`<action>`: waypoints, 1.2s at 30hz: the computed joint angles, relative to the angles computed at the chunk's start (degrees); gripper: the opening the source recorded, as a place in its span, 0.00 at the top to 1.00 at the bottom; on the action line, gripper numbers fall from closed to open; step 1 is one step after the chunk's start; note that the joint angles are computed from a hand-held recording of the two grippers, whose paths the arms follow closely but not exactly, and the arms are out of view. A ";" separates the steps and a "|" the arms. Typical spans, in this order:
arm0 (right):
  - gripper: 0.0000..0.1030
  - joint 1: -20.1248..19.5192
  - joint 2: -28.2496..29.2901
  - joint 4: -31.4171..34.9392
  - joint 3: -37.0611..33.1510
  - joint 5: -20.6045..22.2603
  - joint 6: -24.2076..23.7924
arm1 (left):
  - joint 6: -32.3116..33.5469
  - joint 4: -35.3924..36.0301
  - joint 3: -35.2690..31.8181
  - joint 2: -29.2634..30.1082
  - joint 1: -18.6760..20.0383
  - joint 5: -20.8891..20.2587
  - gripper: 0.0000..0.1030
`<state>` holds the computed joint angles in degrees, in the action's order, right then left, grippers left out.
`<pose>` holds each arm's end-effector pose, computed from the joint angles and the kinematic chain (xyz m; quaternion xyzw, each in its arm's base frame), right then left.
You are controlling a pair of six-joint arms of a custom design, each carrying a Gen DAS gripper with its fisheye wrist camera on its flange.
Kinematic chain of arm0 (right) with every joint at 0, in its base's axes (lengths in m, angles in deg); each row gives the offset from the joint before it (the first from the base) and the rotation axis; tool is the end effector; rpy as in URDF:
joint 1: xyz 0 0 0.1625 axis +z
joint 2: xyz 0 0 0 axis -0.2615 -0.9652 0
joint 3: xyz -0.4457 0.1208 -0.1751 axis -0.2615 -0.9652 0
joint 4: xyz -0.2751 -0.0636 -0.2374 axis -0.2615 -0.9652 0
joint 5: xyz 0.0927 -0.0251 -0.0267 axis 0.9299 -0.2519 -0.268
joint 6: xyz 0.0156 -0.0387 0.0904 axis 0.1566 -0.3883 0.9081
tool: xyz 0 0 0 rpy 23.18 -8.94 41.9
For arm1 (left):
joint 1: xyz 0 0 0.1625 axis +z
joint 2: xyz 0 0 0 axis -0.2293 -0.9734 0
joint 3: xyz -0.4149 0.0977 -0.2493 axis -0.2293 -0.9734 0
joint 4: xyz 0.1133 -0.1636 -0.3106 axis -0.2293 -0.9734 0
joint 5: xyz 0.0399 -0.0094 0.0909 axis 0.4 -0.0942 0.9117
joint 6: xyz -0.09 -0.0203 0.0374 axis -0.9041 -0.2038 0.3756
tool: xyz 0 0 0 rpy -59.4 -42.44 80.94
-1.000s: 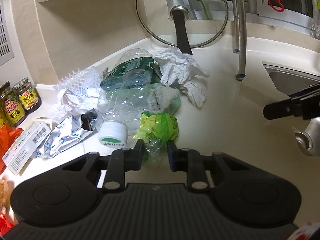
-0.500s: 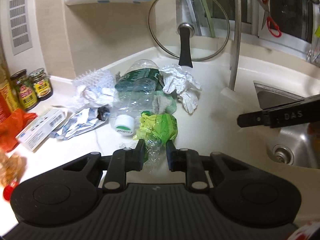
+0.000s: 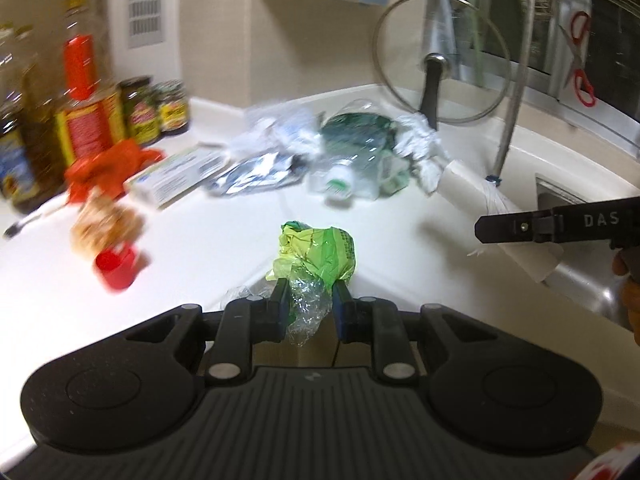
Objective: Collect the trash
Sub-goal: 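Carry the green bottle and paper roll down over the wastebasket, then open the left tool to drop the green bottle into the wastebasket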
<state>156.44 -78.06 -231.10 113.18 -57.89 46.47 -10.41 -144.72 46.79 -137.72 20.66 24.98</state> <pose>0.4034 -0.2318 0.2263 0.1743 -0.8965 0.3910 0.1142 -0.2231 -0.2391 0.4091 0.3134 0.8517 -0.3386 0.2486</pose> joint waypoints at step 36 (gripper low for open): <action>0.55 -2.22 25.81 -0.10 -0.34 8.51 11.58 | -28.50 26.14 10.82 -19.64 0.52 -14.13 0.80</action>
